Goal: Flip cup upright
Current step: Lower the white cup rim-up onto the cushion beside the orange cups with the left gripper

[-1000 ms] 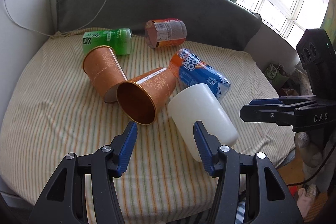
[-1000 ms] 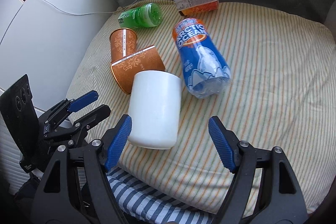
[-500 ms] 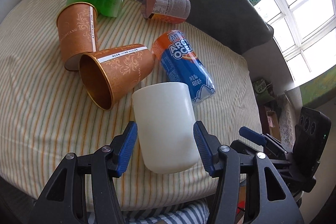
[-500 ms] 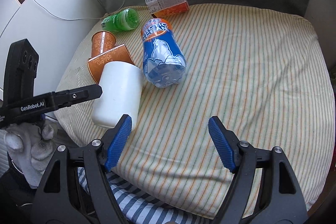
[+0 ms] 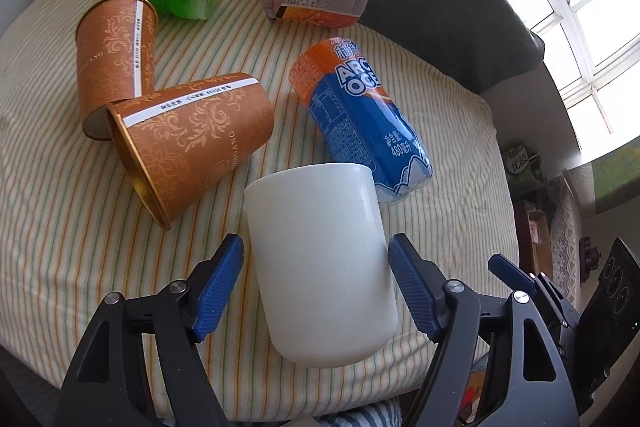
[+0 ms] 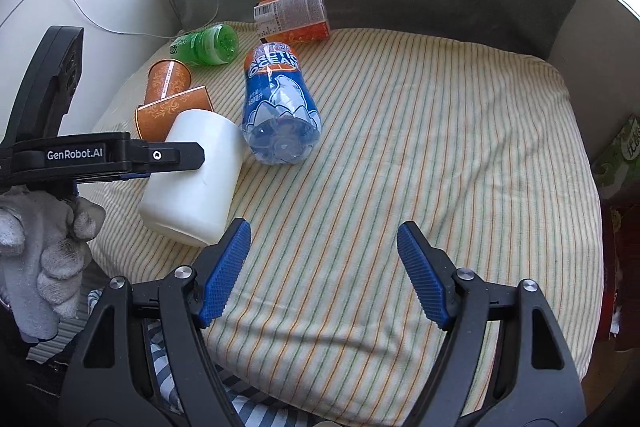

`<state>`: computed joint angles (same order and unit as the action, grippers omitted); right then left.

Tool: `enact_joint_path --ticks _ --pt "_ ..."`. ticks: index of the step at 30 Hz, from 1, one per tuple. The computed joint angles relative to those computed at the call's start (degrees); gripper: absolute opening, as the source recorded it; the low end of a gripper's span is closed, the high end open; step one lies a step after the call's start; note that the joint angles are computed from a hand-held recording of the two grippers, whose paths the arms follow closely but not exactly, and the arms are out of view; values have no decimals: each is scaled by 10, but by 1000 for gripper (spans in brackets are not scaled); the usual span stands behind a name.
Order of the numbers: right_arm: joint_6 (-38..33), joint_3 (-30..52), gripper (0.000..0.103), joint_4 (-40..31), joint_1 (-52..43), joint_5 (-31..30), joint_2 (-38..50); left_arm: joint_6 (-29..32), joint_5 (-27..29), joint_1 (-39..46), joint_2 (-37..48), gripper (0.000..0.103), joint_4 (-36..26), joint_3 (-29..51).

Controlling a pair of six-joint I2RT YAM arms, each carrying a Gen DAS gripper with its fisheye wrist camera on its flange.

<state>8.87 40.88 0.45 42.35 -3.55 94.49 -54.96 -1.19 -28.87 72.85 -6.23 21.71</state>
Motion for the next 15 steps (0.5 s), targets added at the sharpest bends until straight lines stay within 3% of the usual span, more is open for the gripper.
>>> enact_joint_path --ticks 7,15 --pt "-13 -38 78 36 28 55 -42 8 -3 7 66 77 24 29" --pt "-9 -45 78 44 9 48 -48 13 -1 6 65 76 30 27"
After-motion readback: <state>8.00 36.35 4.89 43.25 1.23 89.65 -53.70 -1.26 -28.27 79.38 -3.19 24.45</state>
